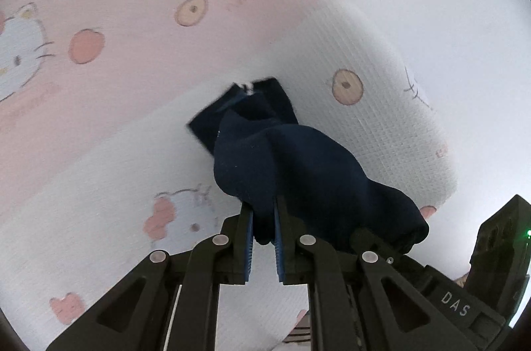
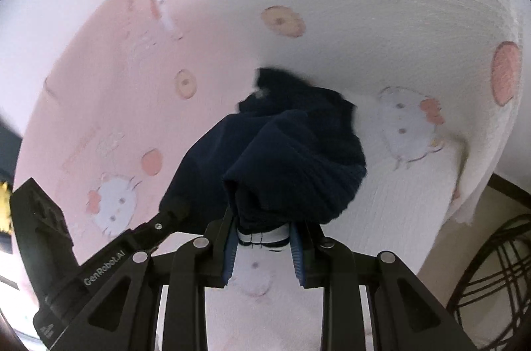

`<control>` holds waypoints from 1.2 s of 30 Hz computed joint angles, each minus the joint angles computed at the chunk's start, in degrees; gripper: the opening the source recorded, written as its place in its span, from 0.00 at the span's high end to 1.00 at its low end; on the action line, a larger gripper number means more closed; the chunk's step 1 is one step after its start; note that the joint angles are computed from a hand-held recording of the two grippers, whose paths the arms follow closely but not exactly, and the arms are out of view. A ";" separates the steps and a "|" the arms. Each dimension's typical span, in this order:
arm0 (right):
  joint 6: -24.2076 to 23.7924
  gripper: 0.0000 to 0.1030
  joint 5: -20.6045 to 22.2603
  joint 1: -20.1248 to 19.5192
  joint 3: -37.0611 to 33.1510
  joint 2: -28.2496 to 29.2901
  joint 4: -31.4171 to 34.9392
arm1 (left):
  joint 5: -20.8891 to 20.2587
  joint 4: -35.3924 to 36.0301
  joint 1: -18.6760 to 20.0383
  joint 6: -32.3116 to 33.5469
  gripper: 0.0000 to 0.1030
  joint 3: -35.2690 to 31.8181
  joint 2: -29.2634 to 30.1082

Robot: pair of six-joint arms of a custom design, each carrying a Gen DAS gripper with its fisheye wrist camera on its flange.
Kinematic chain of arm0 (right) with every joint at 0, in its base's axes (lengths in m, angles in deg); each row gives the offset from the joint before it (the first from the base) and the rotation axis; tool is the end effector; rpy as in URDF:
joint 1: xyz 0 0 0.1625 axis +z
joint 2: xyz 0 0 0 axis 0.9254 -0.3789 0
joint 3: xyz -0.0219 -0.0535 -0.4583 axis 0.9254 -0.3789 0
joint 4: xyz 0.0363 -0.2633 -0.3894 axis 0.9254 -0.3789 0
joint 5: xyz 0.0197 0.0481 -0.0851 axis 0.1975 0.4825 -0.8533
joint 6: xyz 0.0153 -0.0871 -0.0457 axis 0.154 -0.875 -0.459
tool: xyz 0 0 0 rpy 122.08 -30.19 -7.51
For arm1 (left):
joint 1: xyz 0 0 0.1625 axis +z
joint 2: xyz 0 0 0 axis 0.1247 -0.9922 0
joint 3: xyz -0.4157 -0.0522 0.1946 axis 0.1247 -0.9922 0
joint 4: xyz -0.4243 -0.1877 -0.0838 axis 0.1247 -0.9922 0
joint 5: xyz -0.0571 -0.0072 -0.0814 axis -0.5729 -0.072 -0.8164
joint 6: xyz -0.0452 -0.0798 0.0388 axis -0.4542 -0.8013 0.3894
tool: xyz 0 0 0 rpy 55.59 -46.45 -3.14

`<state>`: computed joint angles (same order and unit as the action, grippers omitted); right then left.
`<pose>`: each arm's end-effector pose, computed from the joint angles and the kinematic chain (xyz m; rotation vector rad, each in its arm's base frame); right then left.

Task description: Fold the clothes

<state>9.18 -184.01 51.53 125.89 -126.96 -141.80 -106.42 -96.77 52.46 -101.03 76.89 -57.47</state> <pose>0.4083 -0.5646 0.0574 -0.1068 -2.7049 0.8225 -0.1401 -0.5889 0.3493 0.0864 2.8024 -0.7867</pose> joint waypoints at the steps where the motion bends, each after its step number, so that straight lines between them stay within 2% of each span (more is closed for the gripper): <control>1: 0.04 0.74 0.18 0.29 -0.57 0.45 0.58 | 0.33 -0.14 0.09 -0.59 0.91 0.62 -1.17; 10: 0.03 0.74 1.57 4.30 -2.64 1.61 7.30 | 2.18 -0.11 -0.08 -5.12 0.91 6.59 -11.64; 13: 0.05 0.74 2.06 5.57 -3.01 2.20 9.35 | 4.36 1.46 -1.15 -6.39 0.91 8.47 -14.87; 21: 0.22 0.74 5.01 8.02 -3.24 3.20 15.66 | 9.63 10.12 -4.29 -15.80 0.91 13.72 -23.98; 24: 0.49 0.74 6.29 8.65 -3.51 3.71 17.37 | 9.84 12.88 -4.69 -18.09 0.91 15.38 -28.25; 34: 4.26 0.74 8.99 12.81 -3.03 5.91 20.33 | 11.95 23.16 -4.92 -18.43 0.91 19.06 -39.63; 36: 4.74 0.74 10.33 13.25 -3.09 6.93 20.39 | 11.18 25.01 -4.30 -17.55 0.91 19.38 -41.29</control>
<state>13.92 -173.68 64.78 122.80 -120.03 -121.41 -95.24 -71.76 48.16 -118.58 96.28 -98.76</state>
